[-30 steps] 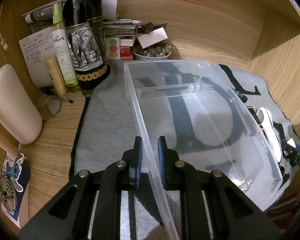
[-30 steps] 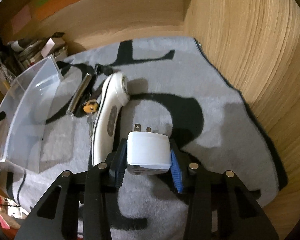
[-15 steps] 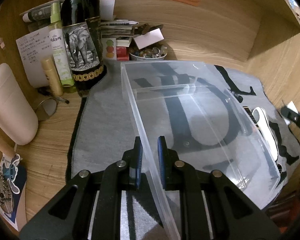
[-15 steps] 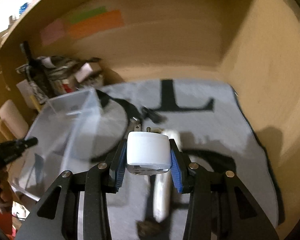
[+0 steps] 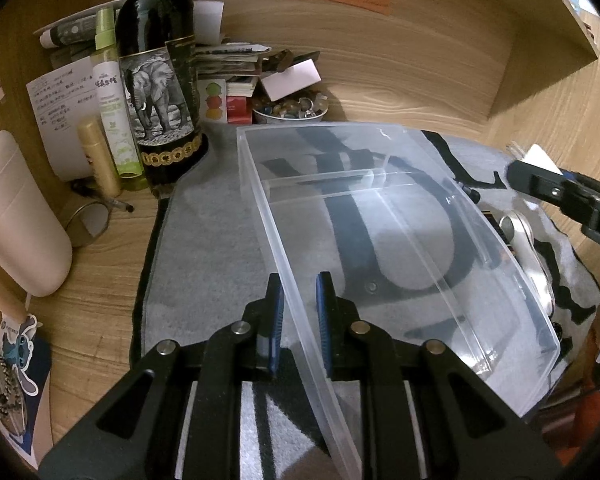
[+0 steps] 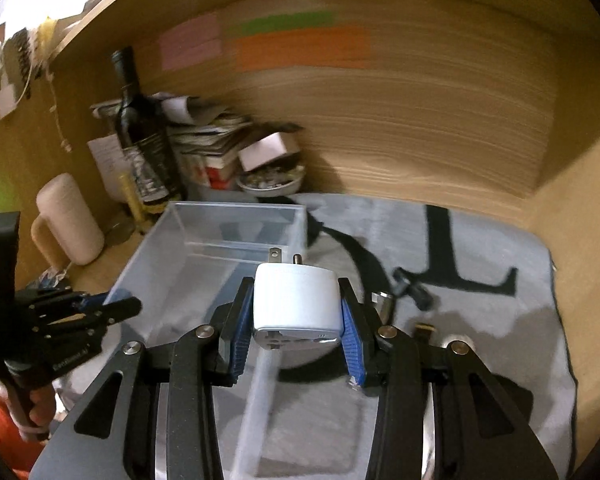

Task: Organize rigid objects
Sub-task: 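Carry the white plug into the clear box and open the right gripper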

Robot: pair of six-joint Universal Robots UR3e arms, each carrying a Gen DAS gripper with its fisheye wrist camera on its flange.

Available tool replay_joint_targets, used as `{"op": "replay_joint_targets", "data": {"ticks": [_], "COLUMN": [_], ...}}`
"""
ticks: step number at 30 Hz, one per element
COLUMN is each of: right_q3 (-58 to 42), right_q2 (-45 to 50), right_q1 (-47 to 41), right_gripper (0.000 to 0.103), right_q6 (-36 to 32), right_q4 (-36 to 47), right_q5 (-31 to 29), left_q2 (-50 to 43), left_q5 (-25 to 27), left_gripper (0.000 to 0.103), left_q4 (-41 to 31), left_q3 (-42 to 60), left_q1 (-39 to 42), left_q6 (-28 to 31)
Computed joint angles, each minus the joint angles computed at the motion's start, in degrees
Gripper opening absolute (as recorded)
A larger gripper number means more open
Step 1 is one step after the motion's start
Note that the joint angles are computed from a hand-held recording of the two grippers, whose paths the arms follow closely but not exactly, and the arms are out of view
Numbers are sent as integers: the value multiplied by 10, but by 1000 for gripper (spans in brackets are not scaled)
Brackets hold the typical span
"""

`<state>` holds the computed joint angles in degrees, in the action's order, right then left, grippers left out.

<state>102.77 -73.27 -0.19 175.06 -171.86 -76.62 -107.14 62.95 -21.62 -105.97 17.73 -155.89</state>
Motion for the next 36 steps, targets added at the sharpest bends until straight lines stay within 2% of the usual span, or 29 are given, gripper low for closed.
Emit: {"op": "replay_joint_targets", "data": {"ticks": [11, 23, 32, 34, 36], "right_q3": [-138, -226, -240, -236, -225], "right_q2": [84, 136, 143, 140, 134], "right_q1": [64, 96, 94, 93, 92], "right_gripper": [36, 36, 37, 44, 47], "right_q6": [-47, -97, -90, -87, -87], "right_q4": [108, 211, 219, 212, 200], "right_q5": [-33, -53, -52, -53, -53], "left_q2": [0, 0, -1, -2, -2], "left_q5": [-5, 7, 10, 10, 13], "left_gripper": [17, 17, 17, 17, 18], "left_q4": [6, 11, 11, 7, 7], "left_q3": [-4, -3, -2, 0, 1], "left_q1": [3, -3, -5, -4, -5], "left_q6": [2, 3, 2, 4, 6]}}
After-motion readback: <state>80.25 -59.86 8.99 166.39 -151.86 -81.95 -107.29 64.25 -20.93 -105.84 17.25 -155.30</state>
